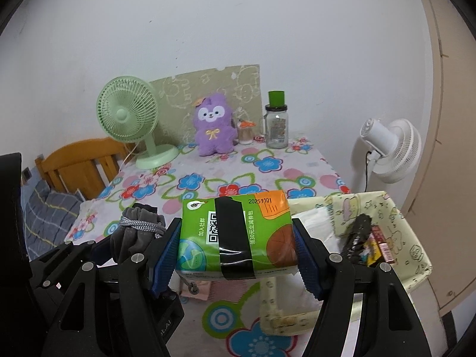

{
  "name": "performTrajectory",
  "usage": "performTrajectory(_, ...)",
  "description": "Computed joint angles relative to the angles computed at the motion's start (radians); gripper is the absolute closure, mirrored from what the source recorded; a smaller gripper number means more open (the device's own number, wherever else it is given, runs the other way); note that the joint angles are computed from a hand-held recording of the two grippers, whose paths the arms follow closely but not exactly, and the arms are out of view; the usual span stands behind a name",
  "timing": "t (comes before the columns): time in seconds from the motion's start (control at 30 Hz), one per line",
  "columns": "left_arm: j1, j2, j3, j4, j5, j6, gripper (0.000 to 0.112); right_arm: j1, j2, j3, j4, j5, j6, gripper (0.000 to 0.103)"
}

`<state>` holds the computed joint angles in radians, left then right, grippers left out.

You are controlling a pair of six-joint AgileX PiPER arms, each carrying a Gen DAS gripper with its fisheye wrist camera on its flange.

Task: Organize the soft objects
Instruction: 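Carry the grey glove and green tissue pack with both grippers over the box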

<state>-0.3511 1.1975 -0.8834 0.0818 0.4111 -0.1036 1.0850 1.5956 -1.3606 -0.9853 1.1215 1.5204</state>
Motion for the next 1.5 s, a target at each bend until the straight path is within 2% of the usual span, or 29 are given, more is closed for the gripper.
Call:
performTrajectory(0.63,-0.214,0.081,-0.08,0.267,0.017,-0.323,0.065,-0.063,-0.154,0.156,-0.02,-0.001,0.033,0.03)
performTrajectory(1.07,-0.33,0.169,-0.153,0.363,0.031,-0.428,0.065,-0.128,-0.249,0.254,-0.014,-0.011,0.048,0.03)
performTrajectory(1.5,-0.412,0.28,-0.249,0.392,0.05,-0.457,0.065,-0.237,-0.331,0.349,0.006,-0.061,0.037,0.03)
